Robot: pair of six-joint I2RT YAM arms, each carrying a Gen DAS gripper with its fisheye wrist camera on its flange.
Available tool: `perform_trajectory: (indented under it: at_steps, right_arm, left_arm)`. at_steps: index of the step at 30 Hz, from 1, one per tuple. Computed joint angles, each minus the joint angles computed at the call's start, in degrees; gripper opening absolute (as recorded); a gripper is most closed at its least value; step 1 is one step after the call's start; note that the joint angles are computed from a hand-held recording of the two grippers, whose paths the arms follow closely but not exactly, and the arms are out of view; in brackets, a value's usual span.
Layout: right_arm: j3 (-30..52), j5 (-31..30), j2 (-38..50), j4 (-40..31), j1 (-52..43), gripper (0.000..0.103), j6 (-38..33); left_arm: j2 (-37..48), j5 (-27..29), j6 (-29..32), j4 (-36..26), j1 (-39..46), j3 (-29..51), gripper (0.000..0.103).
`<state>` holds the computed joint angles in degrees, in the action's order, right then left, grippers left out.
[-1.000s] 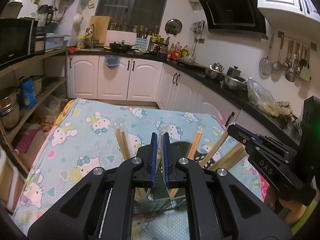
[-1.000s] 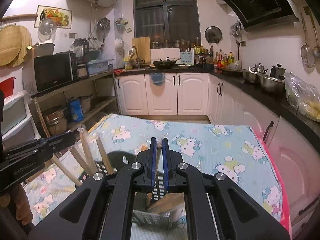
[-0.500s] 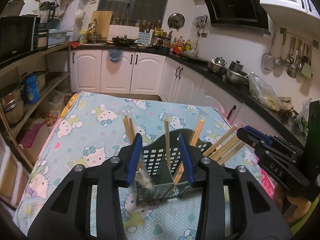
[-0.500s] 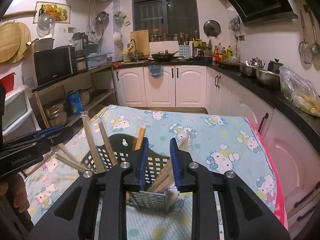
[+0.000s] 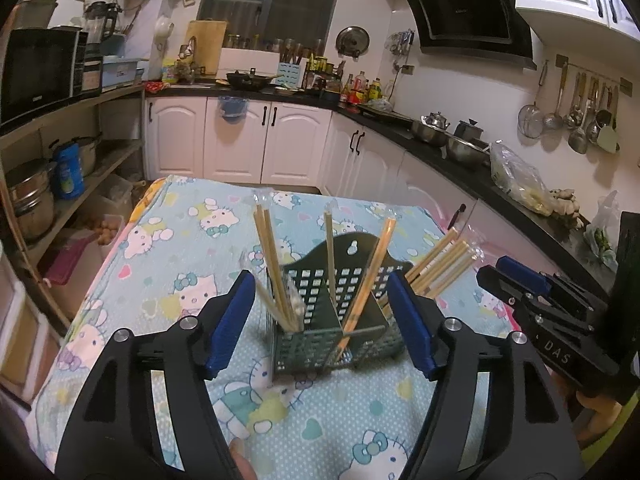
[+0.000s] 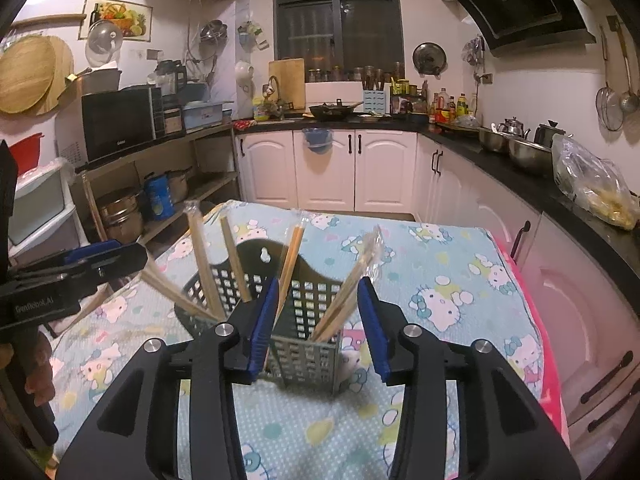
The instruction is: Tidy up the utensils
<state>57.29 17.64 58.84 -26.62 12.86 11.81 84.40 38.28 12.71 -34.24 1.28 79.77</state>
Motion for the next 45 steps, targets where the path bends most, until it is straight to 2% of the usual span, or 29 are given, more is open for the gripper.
perform_trajectory:
  at_steps: [4, 6, 15, 26, 35, 45]
  right_arm:
    - [-1.8, 1.8, -2.3, -1.2, 2.1, 0.047, 1.1]
    - [-2.9, 2.7, -3.6, -1.9, 3.2, 0.05, 1.7]
    - [-6.8, 7.8, -8.8, -4.8, 9.3, 0.062, 5.9]
    - [-13.1, 16.3, -14.1, -6.8, 20.2, 0.074, 13.4]
    - [-19.2, 23.9, -17.5, -7.7, 28.8, 0.08, 20.3]
    - [-25.7, 32.7, -19.1, -6.8, 36.0, 0.087, 26.0]
  left_arm:
    - [-2.3, 0.8, 1.6, -0.7, 0.9, -2.7, 0.067]
    - [-3.3, 1.3, 2.6, -1.2, 1.4, -4.1, 0.078]
    - [-7.4, 3.7, 5.7, -2.3, 4.5, -10.5, 0.091]
    - [-12.3, 4.6, 8.3, 1.0, 7.3, -20.2, 0.091]
    - [-16.9, 6.1, 8.9, 7.8, 10.1, -31.1, 0.091]
    - [-20.4, 4.2, 8.2, 14.8, 9.6, -38.5, 0.091]
